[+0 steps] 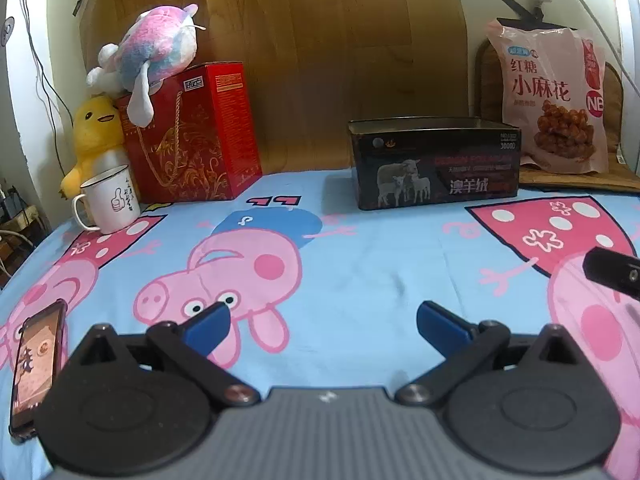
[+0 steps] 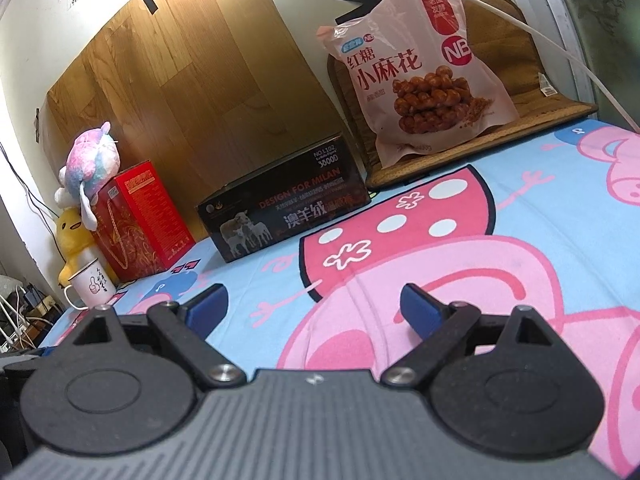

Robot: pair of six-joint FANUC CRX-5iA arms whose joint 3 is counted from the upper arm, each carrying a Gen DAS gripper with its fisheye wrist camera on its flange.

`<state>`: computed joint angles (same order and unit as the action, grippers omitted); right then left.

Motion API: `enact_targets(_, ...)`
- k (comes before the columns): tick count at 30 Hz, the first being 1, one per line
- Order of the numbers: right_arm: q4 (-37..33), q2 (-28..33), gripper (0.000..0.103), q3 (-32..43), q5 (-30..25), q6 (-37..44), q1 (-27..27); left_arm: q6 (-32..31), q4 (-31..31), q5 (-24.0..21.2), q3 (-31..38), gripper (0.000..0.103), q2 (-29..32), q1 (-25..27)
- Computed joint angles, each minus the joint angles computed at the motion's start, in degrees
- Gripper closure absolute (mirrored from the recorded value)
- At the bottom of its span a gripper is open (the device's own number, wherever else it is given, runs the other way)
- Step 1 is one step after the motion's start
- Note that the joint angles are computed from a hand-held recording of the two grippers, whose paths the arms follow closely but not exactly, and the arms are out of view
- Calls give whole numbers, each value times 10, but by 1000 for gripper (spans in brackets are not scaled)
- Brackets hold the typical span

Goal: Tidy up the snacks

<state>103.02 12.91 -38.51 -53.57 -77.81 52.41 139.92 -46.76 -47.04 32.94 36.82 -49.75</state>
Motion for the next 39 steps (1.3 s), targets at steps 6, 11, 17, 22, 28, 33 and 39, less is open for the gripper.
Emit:
enact_targets(6,-1,0,8,0,-1,-1,0,-2,-2,-4,4,0,3,-1)
enact_targets(11,-1,0,8,0,-2,-2,0,-2,-6,-9,7,0,6,-3)
enact_targets(17,1,0,8,-1,-1,-3,-1,-5,-10,-16,12,0,10,-5)
enact_targets(22,1,-1,8,-1,0,-2,-1,-1,-15,-17,12,0,10,-6)
enact_targets(28,1,-1,8,-1,0,-2,-1,8,-25,-20,12,0,9,-8)
enact_targets(33,3,-2,8,-2,1,-3,-2,18,-37,-29,14,0,10,-12)
enact_targets(39,4,-2,8,-2,1,-4,-2,14,-40,-32,16,0,11,-14)
